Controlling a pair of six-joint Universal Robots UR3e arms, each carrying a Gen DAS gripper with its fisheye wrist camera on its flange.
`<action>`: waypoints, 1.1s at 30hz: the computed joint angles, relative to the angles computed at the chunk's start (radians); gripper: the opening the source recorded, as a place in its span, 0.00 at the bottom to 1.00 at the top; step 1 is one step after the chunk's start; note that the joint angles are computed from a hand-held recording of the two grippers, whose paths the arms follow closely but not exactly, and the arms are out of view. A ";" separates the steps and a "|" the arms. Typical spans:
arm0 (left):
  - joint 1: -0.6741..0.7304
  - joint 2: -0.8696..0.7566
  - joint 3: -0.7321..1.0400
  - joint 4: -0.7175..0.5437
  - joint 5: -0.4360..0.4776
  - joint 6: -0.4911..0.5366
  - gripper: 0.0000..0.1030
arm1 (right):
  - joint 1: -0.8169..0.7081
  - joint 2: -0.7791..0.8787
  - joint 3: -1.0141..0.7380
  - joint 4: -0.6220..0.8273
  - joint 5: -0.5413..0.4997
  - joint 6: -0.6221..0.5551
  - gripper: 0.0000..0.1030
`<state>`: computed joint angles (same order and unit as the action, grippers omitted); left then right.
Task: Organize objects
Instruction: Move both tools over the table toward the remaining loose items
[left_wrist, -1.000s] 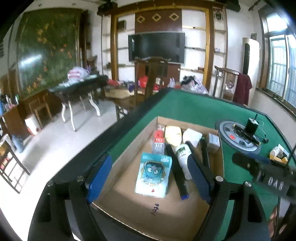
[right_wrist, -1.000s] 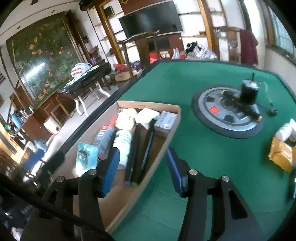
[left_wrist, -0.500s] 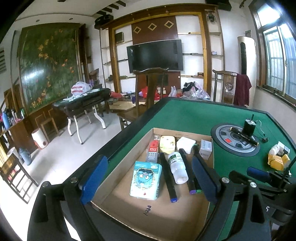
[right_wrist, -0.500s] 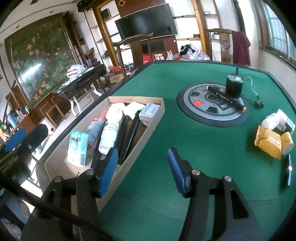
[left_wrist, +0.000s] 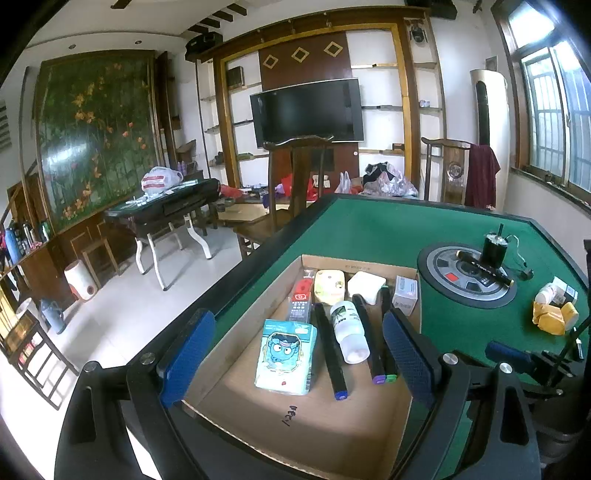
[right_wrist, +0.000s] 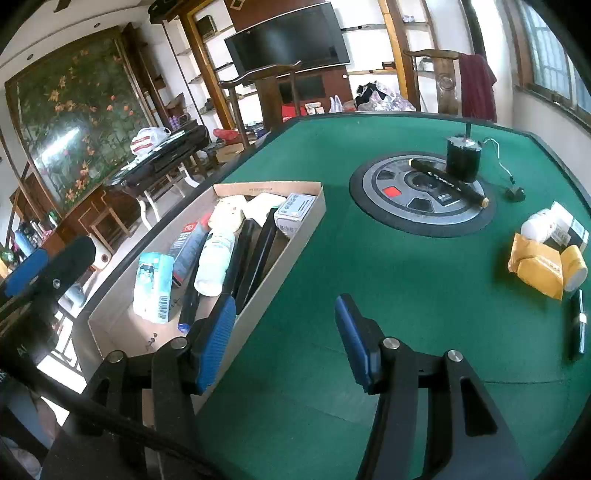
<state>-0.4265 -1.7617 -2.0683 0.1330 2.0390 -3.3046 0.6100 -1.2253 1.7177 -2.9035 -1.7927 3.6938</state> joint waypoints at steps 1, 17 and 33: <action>-0.004 0.001 -0.002 0.004 0.004 -0.002 0.87 | 0.004 -0.001 0.002 -0.001 -0.004 0.004 0.53; 0.019 0.169 -0.137 0.136 -0.114 0.001 0.87 | 0.051 -0.063 0.105 -0.034 -0.112 0.117 0.53; 0.135 0.607 0.287 -0.533 -0.554 0.148 0.87 | 0.108 -0.285 -0.256 0.215 -0.257 0.034 0.70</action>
<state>-0.2920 -1.1542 -1.7817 -0.3996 1.4853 -3.1563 0.7185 -1.5101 1.4619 -2.6883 -2.0497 3.7273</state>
